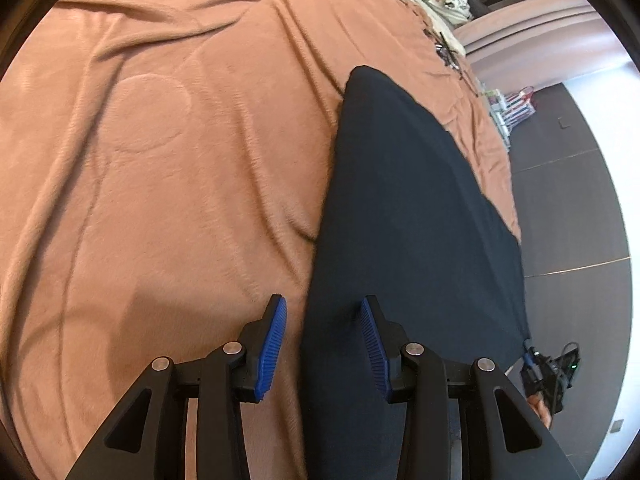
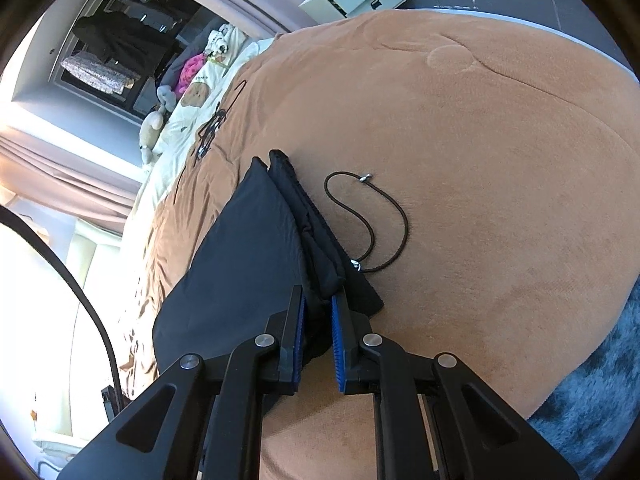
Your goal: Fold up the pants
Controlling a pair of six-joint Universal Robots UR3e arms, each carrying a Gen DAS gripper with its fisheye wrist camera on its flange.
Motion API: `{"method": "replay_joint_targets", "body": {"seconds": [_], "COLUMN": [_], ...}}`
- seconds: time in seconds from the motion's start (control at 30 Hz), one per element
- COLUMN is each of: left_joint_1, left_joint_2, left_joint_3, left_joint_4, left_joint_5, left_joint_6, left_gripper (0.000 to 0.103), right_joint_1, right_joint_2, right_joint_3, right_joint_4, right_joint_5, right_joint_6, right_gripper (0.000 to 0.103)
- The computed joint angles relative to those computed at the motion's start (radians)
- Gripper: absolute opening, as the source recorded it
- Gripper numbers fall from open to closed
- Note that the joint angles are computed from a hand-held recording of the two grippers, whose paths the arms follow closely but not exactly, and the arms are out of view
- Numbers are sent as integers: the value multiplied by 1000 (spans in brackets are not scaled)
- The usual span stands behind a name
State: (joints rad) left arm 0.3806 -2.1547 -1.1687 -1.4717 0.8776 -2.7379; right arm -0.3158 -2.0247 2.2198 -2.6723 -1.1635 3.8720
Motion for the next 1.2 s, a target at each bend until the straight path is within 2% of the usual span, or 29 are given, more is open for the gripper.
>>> {"method": "replay_joint_targets", "body": {"seconds": [0.1, 0.2, 0.23, 0.27, 0.37, 0.47, 0.57, 0.73, 1.2], "left_joint_1": [-5, -7, -4, 2, 18, 10, 22, 72, 154], "left_joint_2": [-5, 16, 16, 16, 21, 73, 99, 118, 51], "left_joint_3": [-2, -43, -47, -51, -60, -112, -116, -48, 148], "left_joint_4": [-41, -13, -11, -11, -22, 59, 79, -16, -128], "left_joint_5": [-31, -31, -31, -34, -55, -31, -33, -43, 16], "left_joint_6": [41, 53, 51, 49, 62, 46, 24, 79, 125], "left_gripper": [40, 39, 33, 19, 7, 5, 3, 3, 3], "right_joint_1": [-5, -5, -7, -1, 15, 31, 40, 111, 197], "right_joint_2": [-5, 0, 3, 12, 33, 53, 72, 131, 260], "right_joint_3": [6, 5, 5, 1, -14, -34, -56, -103, -171], "right_joint_4": [4, 7, 6, 3, 5, 9, 10, -13, -69], "right_joint_5": [1, 2, 3, -3, -19, -28, -21, -64, -51], "right_joint_6": [-3, -2, -2, 1, 3, 3, 3, 17, 45], "right_gripper": [9, 9, 9, 9, 9, 9, 9, 9, 9]}}
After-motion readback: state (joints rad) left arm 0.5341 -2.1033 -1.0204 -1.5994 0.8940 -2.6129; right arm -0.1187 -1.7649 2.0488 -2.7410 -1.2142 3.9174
